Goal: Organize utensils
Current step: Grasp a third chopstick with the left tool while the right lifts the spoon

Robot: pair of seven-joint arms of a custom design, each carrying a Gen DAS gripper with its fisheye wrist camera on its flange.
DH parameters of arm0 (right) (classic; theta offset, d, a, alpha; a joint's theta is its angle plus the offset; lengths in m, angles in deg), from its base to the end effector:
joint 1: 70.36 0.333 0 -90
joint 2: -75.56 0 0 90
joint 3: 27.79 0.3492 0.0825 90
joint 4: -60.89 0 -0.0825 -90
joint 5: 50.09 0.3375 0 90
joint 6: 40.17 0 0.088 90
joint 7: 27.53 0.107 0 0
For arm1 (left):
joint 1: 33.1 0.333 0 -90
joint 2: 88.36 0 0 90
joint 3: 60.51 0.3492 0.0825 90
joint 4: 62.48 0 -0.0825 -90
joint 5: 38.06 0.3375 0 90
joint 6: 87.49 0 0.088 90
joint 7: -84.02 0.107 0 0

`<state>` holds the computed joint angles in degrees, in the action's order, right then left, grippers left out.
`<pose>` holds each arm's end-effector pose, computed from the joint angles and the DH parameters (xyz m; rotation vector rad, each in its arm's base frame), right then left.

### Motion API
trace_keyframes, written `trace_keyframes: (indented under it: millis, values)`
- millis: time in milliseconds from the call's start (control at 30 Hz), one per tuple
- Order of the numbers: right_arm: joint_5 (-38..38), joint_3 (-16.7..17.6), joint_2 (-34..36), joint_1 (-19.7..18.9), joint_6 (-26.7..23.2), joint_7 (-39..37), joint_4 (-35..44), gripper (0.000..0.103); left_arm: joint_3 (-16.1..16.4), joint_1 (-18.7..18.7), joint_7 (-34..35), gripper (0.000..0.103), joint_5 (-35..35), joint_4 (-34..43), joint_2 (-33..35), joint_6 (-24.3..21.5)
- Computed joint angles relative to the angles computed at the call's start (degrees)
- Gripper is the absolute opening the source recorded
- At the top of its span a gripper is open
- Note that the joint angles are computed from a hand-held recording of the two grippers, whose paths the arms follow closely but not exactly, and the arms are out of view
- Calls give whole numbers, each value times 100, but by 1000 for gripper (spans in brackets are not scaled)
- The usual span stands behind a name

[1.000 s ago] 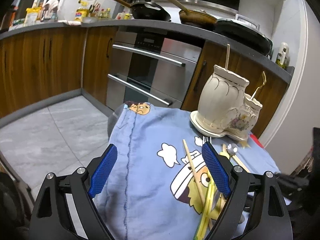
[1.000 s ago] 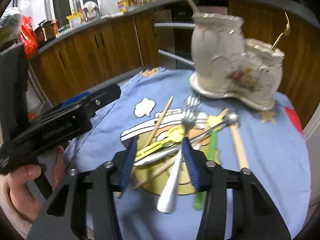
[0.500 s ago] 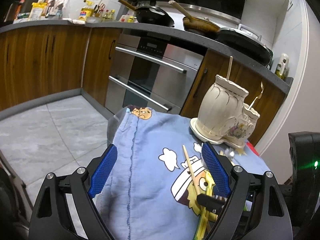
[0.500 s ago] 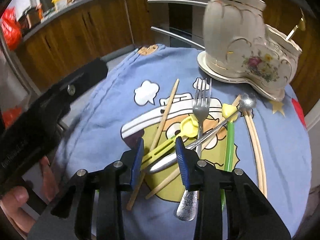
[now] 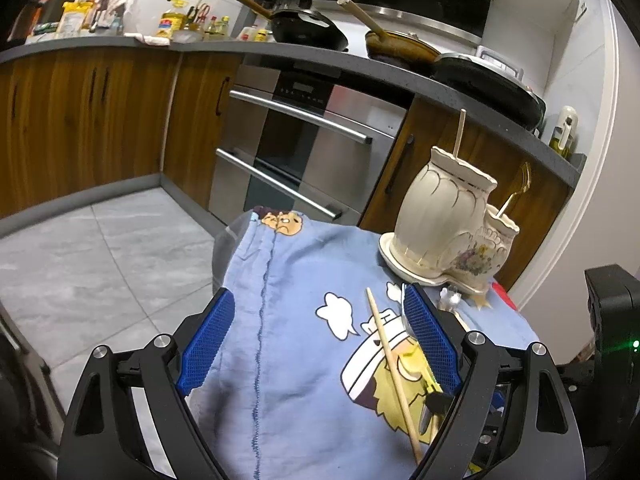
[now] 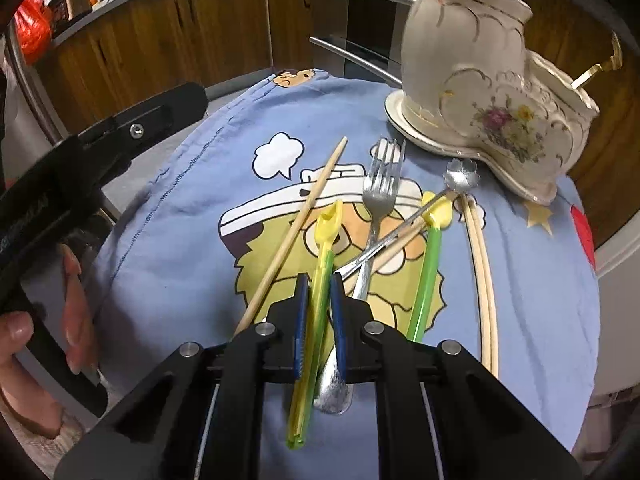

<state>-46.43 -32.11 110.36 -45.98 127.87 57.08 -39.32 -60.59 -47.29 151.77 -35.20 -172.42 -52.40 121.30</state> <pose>0.6517 0.2444 0.3516 -2.2136 1.4486 -0.4888 0.6425 -0.1698 0.3635 -1.7213 1.5863 -1.2767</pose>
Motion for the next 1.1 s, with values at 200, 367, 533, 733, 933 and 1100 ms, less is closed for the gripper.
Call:
trace_keyframes:
  millis: [200, 367, 533, 733, 933, 1100]
  values:
    - [37, 158, -54, -133, 349, -232, -195, 9, -57, 51, 8, 86, 91, 24, 13, -22]
    - [761, 1206, -367, -1056, 1173, -929, -814, 9, -71, 47, 55, 86, 214, 84, 22, -184]
    - [1085, 2575, -444, -2393, 2403, -1378, -1351, 9, -164, 83, 127, 86, 515, 209, 23, -590]
    - [330, 3274, -253, -3298, 3270, -984, -1555, 9, -235, 18, 117, 71, 970, 389, -71, -1493]
    - [-365, 3339, -87, -3598, 3568, -536, -1551, 9, -688, 257, 309, 38, 1303, 912, -35, -2839]
    - [-1095, 3617, 115, -4083, 3610, -45, -1489, 9, -1301, 591, 707, 27, 1278, 1569, 183, -4020]
